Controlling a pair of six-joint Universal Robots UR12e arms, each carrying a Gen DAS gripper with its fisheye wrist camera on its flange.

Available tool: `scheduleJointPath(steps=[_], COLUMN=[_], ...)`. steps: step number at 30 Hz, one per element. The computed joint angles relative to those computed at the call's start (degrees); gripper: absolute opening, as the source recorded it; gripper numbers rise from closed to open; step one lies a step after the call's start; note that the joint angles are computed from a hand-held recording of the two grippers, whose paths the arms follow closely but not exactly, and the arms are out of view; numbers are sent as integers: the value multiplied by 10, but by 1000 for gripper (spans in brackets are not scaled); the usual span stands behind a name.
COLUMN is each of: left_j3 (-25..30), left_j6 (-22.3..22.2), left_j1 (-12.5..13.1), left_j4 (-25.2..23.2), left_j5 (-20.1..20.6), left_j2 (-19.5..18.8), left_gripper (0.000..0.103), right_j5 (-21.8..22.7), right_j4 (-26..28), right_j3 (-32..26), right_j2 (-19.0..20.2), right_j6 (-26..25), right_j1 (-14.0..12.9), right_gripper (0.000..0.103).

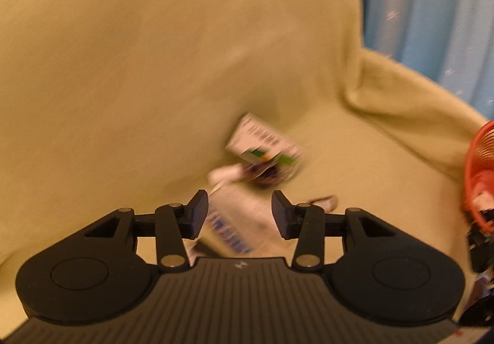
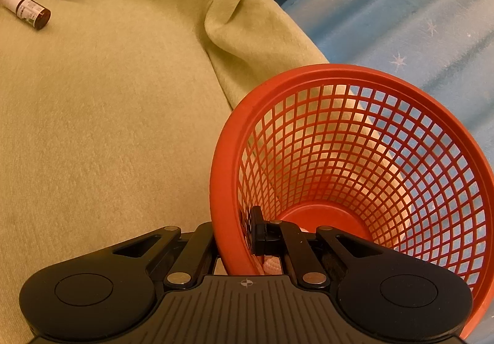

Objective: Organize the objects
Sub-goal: 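Grasp the crumpled white tissue with the left gripper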

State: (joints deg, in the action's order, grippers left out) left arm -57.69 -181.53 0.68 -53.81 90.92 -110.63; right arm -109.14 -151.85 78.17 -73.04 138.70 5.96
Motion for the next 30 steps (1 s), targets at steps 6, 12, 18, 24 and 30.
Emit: scheduleJointPath(steps=[6,12,18,24,30], left_j3=[-53,-79,-75,-66,-59], left_j6=[-14,-34,-47,-51,-53], left_j1=[5,7,6,10,13], left_j4=[1,-11,-16,-25,-46], left_j5=[45,47,51,50,39], left_j2=[21,23,10,1,-3], left_gripper=[53,53,52,45,33], right_j5=[1,-1,-6,-8,-9], right_j4=[-2,1,5,8,9], right_j3=[7,5,1,3,6], right_j2=[-6,-5,-3,-5,-7], right_j6=[2,1,2,3,2], right_j1=[-1,1,2,2,2], right_gripper=[0,0,0,0,1])
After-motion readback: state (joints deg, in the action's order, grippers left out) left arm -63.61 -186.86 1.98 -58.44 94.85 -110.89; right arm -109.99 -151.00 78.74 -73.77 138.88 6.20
